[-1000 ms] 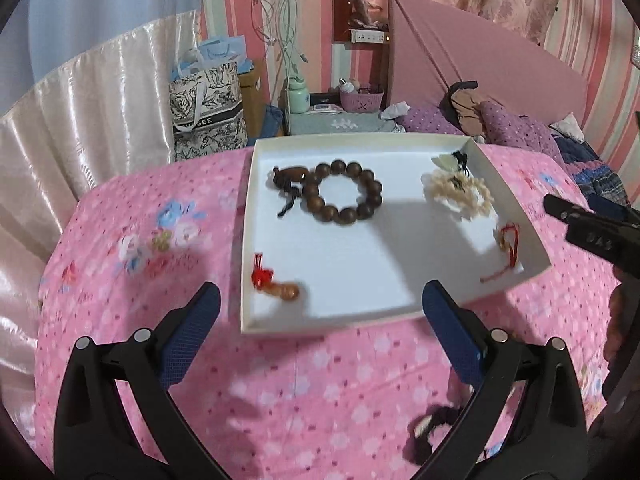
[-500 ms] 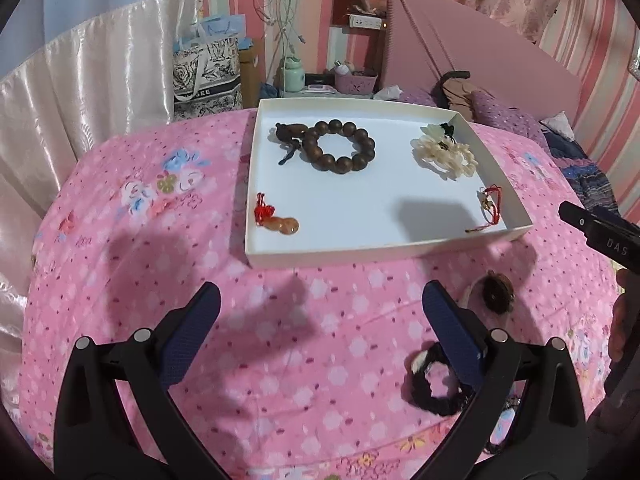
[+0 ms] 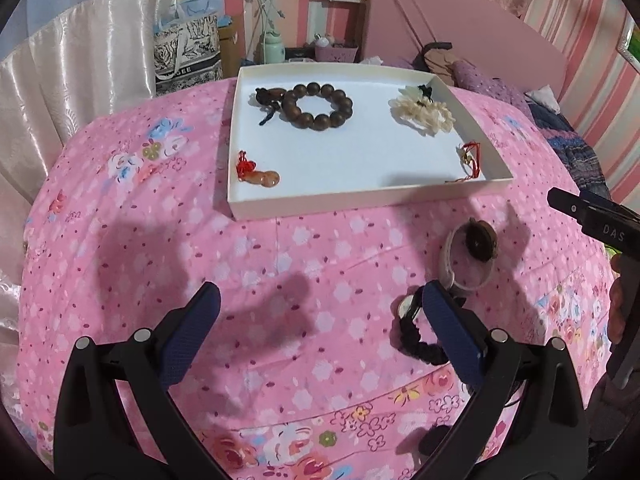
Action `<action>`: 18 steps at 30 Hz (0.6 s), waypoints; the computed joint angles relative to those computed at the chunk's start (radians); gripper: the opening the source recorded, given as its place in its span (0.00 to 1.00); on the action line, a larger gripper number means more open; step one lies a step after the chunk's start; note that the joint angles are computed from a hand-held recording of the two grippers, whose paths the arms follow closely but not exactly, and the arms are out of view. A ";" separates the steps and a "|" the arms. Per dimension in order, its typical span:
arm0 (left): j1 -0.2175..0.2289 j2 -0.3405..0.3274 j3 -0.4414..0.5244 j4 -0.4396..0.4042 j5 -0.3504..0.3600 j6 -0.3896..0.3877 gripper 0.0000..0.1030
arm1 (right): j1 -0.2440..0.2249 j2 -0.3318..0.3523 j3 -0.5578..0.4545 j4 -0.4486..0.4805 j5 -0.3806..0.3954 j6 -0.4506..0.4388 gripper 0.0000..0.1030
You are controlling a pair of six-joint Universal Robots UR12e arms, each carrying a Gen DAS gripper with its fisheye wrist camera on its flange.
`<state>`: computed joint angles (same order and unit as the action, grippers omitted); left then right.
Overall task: Organize jewelry
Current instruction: 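Withdraw both tools from the tray toward the remaining jewelry, then grasp the black beaded scrunchie with left tool while right tool grasps the black leather cord bracelet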
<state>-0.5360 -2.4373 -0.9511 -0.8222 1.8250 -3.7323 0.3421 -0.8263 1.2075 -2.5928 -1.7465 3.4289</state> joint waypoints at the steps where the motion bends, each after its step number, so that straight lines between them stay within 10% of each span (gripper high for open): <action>1: 0.003 0.003 -0.006 0.005 -0.017 -0.003 0.97 | -0.001 -0.002 0.002 0.009 0.012 -0.008 0.89; 7: -0.003 -0.004 0.015 -0.059 0.013 0.021 0.94 | -0.001 -0.011 0.008 0.084 0.036 -0.055 0.88; 12: 0.016 -0.002 0.015 -0.122 -0.103 0.007 0.58 | -0.012 -0.029 0.020 0.190 0.127 -0.115 0.57; 18: 0.019 -0.021 0.046 -0.191 -0.155 0.018 0.38 | -0.015 -0.044 0.030 0.306 0.213 -0.183 0.35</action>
